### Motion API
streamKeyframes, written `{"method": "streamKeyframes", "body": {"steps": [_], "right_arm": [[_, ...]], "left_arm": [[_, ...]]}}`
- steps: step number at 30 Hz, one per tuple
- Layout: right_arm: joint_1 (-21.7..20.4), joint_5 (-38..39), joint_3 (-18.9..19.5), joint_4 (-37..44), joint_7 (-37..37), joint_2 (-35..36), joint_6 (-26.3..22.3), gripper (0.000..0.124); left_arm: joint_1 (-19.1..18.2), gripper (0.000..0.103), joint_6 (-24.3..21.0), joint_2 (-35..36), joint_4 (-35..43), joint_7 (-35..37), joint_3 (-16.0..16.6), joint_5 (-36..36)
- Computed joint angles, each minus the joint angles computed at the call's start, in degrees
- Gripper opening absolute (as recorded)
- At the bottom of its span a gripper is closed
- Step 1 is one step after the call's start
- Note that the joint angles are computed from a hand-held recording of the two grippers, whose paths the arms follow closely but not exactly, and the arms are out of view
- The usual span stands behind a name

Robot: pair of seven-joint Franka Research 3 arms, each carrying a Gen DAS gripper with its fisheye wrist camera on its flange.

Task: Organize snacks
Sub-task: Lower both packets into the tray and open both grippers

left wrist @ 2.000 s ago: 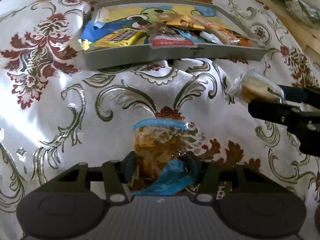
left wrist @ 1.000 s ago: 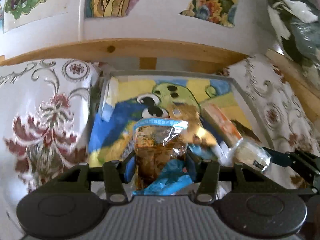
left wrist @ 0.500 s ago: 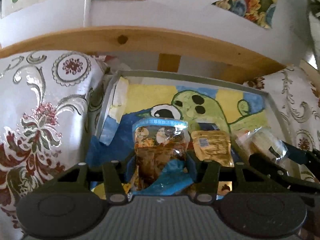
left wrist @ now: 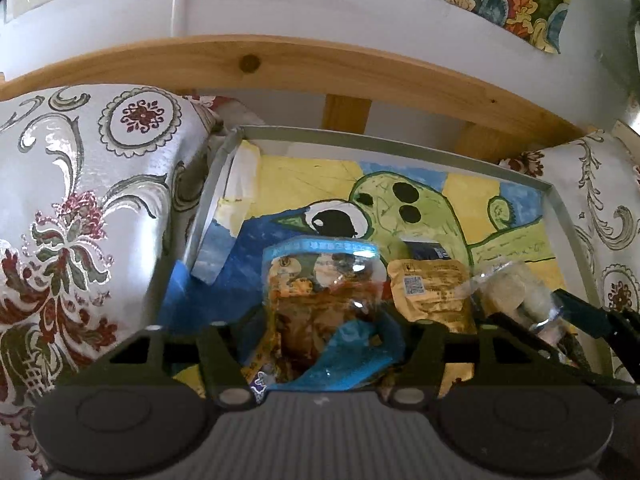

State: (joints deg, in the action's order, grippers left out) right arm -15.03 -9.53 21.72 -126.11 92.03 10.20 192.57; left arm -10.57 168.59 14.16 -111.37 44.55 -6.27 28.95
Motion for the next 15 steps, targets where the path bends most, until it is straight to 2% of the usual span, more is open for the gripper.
{"method": "streamKeyframes", "body": {"steps": [2,5,9,12,15], "right_arm": [[2.48,1.14,-2.29,-0.23,-0.96,-0.14,0.52,0.071],[1.10,-0.63,-1.29,-0.91,0.58,-0.53,1.58,0.083],[0.06,-5.47,-1.53,-2.84,5.09,-2.22,4.14,0.090],[-0.62,-9.64,-2.21,-4.83,9.43,-4.33,6.11,0.094],[-1.49,-15.06,-3.28,-7.31,15.44,-7.13,8.16,0.098]], "left_arm": [[-0.13,0.076,0.48,-0.30,-0.45,-0.93,0.24,0.11],[-0.49,0.086,0.48,-0.94,-1.15,-2.44,0.69,0.42],[-2.49,0.094,2.45,-3.17,-3.42,-10.76,3.54,7.78],[-4.48,0.101,3.75,-5.52,-5.30,-22.25,6.40,19.10],[-5.00,0.102,4.51,-8.18,-7.24,-34.69,7.46,30.84]]}}
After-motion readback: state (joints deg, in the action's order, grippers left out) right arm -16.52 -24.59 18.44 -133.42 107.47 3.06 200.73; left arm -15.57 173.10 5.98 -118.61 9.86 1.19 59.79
